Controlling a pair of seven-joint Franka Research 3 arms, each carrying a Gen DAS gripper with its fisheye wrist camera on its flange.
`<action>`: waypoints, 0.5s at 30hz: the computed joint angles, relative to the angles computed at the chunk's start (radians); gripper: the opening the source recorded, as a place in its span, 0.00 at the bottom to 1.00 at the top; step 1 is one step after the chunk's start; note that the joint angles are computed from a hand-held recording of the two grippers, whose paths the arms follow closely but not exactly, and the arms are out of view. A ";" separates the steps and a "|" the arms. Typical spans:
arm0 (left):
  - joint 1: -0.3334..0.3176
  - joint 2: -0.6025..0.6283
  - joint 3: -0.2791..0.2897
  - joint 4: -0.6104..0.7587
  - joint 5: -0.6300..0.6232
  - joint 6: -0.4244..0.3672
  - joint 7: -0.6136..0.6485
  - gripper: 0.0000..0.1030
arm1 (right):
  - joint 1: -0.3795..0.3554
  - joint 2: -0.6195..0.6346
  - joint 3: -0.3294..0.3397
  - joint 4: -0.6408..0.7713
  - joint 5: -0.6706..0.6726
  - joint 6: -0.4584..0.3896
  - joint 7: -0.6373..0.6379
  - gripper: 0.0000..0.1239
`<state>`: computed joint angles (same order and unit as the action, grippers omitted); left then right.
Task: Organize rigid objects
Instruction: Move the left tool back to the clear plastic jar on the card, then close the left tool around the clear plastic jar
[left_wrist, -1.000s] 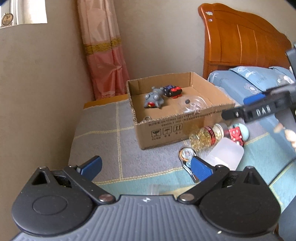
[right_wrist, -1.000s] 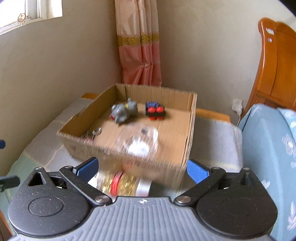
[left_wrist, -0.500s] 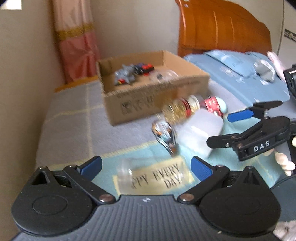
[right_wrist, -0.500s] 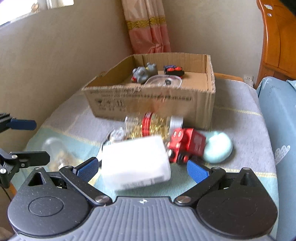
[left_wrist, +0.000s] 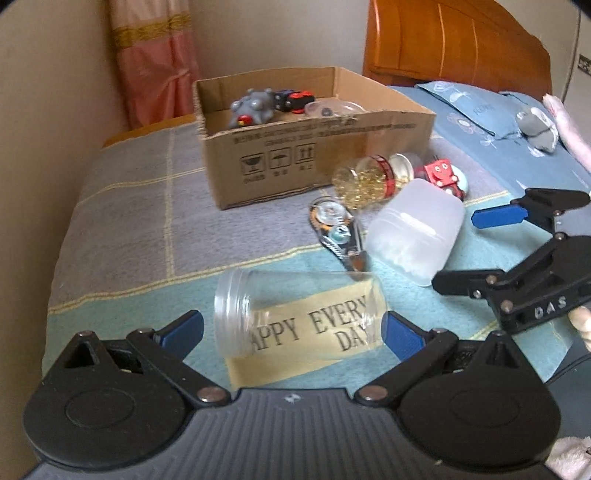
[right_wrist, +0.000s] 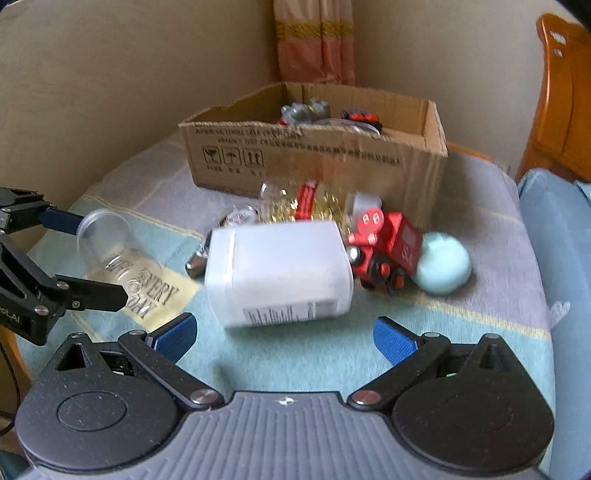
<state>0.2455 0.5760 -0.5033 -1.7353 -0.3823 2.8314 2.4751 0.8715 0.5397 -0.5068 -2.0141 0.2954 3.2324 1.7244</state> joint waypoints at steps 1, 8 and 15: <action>0.001 -0.001 0.002 -0.003 0.000 0.005 -0.002 0.99 | 0.012 0.014 -0.017 0.015 0.003 -0.007 0.007 0.83; 0.021 0.008 -0.003 -0.002 0.008 0.026 -0.011 0.99 | -0.116 0.012 0.123 0.054 -0.017 -0.005 -0.023 0.83; 0.007 0.021 0.002 -0.011 0.058 0.077 -0.019 0.99 | -0.175 -0.021 0.204 0.035 -0.027 -0.022 -0.065 0.83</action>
